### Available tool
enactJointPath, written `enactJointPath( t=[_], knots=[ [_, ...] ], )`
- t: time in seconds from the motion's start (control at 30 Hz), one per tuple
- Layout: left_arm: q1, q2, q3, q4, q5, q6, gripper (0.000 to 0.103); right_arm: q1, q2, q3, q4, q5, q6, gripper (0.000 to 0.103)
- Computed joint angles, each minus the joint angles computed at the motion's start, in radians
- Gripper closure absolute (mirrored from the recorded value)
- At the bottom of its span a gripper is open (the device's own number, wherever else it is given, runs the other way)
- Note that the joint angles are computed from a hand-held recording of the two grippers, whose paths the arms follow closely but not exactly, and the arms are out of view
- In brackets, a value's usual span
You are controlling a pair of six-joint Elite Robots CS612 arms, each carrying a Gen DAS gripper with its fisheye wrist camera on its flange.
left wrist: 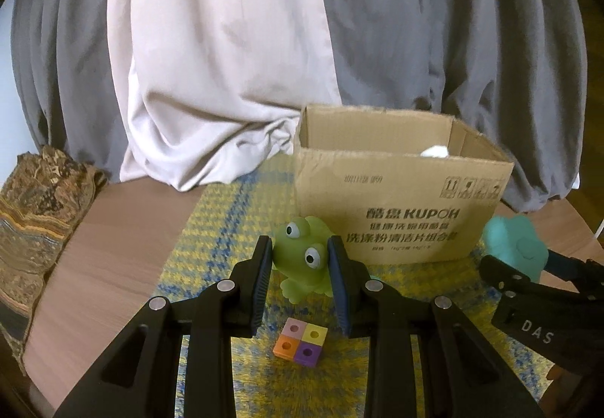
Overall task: Organize objects
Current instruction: 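Lift the frog and flower and carry both over the cardboard box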
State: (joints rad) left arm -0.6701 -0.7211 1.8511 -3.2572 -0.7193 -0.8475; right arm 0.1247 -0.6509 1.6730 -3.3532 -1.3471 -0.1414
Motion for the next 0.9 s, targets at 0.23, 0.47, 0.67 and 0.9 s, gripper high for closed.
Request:
enactJointPath(
  t=[0.23,0.47,0.67,0.9],
  knots=[
    [-0.018,-0.019,0.017,-0.038,0.046,0.021,0.073,-0.005,-0.025,0.030,-0.060,0.012,0.006,0.024],
    [-0.024,-0.032,0.022,-0.068,0.070,0.047,0.073,-0.009,-0.043,0.041,-0.104,0.019,0.013,0.024],
    [-0.025,-0.040,0.015,-0.082,0.087,0.074,0.073,-0.012,-0.054,0.039,-0.127,0.026,0.014,0.024],
    [-0.017,-0.045,0.001,-0.107,0.099,0.111,0.073,-0.013,-0.062,0.028,-0.162,0.039,0.023,0.024]
  ],
)
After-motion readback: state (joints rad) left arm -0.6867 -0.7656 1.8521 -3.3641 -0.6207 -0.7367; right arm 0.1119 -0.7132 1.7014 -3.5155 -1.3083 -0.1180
